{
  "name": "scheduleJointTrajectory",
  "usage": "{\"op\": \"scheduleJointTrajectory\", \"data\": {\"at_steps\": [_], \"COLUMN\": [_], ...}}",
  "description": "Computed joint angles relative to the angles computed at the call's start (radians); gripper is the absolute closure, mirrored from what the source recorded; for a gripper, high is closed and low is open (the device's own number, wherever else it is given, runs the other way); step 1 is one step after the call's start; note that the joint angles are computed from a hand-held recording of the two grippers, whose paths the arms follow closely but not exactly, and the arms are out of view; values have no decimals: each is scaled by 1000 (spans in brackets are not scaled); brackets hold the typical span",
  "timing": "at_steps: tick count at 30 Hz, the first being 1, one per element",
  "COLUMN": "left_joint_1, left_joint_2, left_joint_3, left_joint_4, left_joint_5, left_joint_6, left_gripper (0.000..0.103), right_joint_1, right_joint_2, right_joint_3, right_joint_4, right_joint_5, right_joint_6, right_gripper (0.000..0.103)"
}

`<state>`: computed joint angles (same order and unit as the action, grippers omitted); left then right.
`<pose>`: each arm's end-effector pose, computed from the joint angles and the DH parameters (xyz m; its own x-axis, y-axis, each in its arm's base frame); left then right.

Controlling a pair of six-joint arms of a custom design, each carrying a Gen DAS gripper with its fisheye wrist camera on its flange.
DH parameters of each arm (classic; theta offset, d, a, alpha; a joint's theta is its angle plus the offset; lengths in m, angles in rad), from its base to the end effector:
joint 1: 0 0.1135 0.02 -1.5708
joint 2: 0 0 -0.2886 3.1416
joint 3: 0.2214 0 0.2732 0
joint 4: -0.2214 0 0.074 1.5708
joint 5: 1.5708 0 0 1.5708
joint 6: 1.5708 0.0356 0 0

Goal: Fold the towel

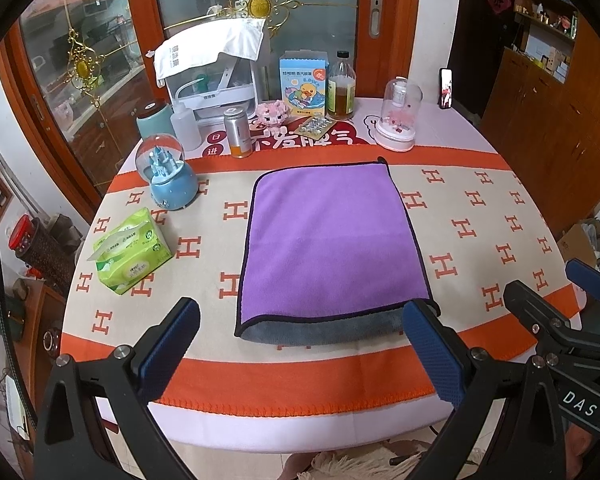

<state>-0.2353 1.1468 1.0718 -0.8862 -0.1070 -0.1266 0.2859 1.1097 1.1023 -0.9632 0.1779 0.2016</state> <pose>0.2286 -0.0509 0.3267 -0.8127 0.0657 -0.5790 0.0703 0.9974 0.0146 0.2130 0.0560 0.3400 -0.8121 -0.0333 -0.5826 -0.0195 0.9994 -0.0300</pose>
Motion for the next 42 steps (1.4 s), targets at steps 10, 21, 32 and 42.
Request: {"op": "scheduleJointTrajectory", "data": {"at_steps": [10,21,32,42], "left_joint_1": [9,17,41,164], "left_joint_2": [22,30,46,106], "left_joint_3": [36,46,55,51], "left_joint_4": [-20,-20,-17,17], "left_joint_5": [6,7,31,148], "left_joint_6": [-1,3,15,113], "left_gripper": [2,2,2,2], "right_joint_1": [5,2,17,52], "right_joint_2": [24,50,70,129], "right_joint_3": [23,39,45,49], "right_joint_4": [-5,8,14,22], "right_joint_5": [1,3,7,4], "right_joint_6": [3,-12,-2,65], "right_gripper": [12,12,12,12]}}
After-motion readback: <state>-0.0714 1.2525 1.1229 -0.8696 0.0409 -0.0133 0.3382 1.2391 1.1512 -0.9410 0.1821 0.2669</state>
